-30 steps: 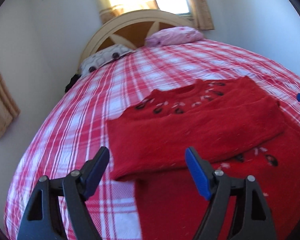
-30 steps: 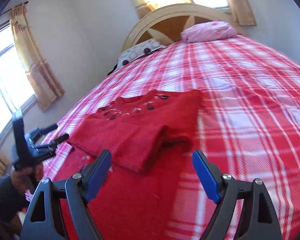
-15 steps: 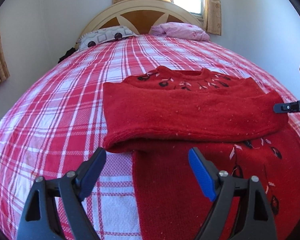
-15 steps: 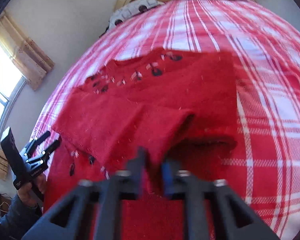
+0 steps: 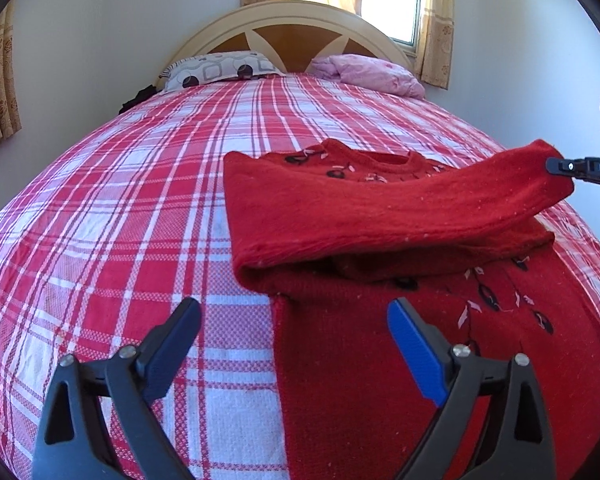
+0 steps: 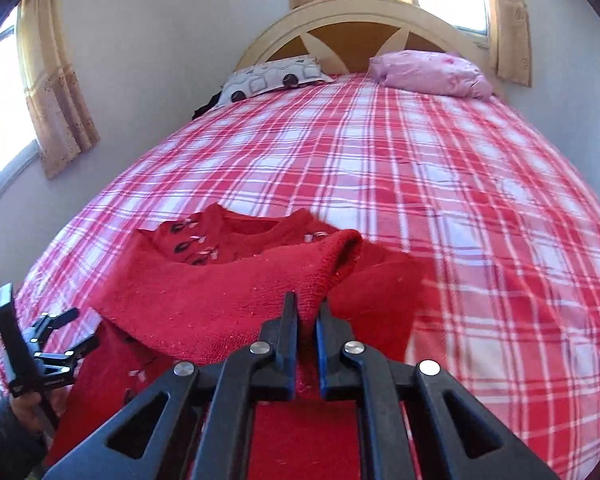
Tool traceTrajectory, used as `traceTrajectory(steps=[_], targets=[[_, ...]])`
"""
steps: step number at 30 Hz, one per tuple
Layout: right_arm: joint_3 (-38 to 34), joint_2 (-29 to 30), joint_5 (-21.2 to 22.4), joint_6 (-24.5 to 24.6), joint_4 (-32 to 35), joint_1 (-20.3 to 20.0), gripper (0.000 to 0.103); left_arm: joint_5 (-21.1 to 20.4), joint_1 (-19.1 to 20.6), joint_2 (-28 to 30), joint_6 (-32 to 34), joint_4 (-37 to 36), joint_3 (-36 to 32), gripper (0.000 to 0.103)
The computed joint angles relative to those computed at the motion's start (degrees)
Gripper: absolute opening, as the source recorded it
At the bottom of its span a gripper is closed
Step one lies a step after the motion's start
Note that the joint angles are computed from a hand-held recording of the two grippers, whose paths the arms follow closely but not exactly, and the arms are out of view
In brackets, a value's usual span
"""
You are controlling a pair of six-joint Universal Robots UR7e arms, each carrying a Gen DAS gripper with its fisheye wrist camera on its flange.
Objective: Fold small clothes
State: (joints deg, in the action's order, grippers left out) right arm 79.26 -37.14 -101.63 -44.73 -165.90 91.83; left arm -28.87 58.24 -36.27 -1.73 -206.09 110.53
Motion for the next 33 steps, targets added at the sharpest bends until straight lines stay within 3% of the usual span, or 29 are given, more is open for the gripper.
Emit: traceTrajectory(steps=[5,12,18,20,22,24,26,29,31,33], targets=[[-5.1,4.6,-7.3,-0.1,0.8,-1.3,0.006,0.0,0.1,-0.2,-0.7,0.8,0.0,0.097],[-6.0,6.0,-8.1,-1.1,2.7,-3.0,0.007,-0.8,-0.3,-1.5,-0.1,-1.4,0.7,0.097],[-4.0,4.5,-7.7,-2.7,1.0,-3.1,0.009,4.5,-1.0,-0.1,10.8,-6.1,-5.4,0.097],[-3.0,4.0,-7.5,-3.0,0.1,-2.9,0.01,5.7,0.0,0.5,11.7,-2.7,-8.4,0.1],[-2.0,3.3,-6.8,-3.0,-0.1,-2.9,0.011,6.5,1.3,0.3,8.0,6.1,-9.8,0.101],[-1.4,2.9,-6.3,-3.5,0.6,-2.8,0.016,8.1,2.3,0.9,6.4,11.3,-11.0,0.101],[-2.4,3.4,-7.6,-3.2,2.9,-2.8,0.047,8.7,3.0,1.2,4.5,14.6,-10.9,0.101],[-3.7,4.6,-10.6,-2.6,1.5,-2.9,0.054,8.4,4.1,0.2,-2.2,21.7,-10.0,0.101],[-4.0,4.7,-10.6,-1.3,1.2,-3.3,0.061,7.7,4.0,-0.2,-2.0,20.2,-9.3,0.101],[-3.4,3.9,-9.6,-0.4,0.7,-3.4,0.061,8.0,3.7,-0.1,-2.0,20.3,-9.2,0.101]])
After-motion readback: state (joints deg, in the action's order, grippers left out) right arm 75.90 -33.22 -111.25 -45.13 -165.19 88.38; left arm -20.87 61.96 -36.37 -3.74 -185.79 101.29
